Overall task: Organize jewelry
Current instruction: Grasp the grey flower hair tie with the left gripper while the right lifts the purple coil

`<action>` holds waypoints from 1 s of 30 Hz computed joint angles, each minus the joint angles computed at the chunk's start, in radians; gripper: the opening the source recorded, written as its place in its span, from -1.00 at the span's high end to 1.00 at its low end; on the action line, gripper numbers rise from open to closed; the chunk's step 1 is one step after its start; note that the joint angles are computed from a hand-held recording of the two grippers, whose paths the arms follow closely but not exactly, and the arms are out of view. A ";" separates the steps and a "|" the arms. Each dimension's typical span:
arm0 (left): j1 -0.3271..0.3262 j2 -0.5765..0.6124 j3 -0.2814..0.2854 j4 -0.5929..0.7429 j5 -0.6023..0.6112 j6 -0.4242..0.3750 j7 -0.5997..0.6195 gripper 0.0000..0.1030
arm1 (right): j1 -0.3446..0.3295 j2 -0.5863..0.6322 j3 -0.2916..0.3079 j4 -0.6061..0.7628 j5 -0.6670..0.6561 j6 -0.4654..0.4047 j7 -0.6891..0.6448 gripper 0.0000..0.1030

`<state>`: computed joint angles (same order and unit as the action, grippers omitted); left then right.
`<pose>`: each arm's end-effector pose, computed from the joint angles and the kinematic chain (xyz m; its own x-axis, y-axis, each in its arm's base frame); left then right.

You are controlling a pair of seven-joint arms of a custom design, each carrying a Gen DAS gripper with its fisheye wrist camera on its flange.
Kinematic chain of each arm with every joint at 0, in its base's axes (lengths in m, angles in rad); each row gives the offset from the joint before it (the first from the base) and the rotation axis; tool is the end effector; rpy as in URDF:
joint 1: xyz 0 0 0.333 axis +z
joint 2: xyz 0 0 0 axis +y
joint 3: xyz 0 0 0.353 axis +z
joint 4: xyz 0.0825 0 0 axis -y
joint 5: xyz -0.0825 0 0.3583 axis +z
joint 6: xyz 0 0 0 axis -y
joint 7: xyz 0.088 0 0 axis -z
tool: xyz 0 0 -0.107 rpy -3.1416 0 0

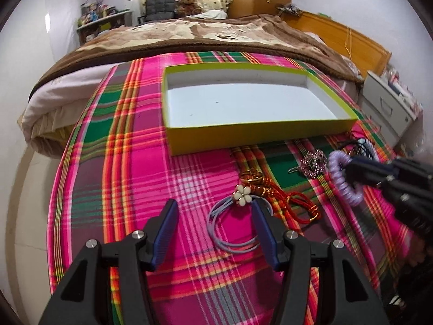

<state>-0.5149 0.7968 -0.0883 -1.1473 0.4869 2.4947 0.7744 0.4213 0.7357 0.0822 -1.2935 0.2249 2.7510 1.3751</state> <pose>0.6759 -0.4361 0.4227 -0.0909 -0.9938 0.0643 -0.8040 0.0351 -0.5937 0.7084 0.3545 0.4324 0.5015 -0.8559 -0.1265 -0.6823 -0.3013 -0.6661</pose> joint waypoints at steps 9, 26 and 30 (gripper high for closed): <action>-0.010 0.065 -0.003 0.109 -0.011 -0.031 0.092 -0.02 | -0.007 -0.034 0.003 -0.045 0.023 0.061 0.024 0.82; -0.005 -0.048 0.025 -0.076 0.023 0.121 -0.006 0.68 | -0.025 -0.055 0.023 -0.080 0.054 0.097 0.010 0.82; 0.001 -0.071 0.032 -0.095 0.044 0.150 -0.049 0.68 | -0.025 -0.053 0.018 -0.064 0.057 0.100 0.013 0.82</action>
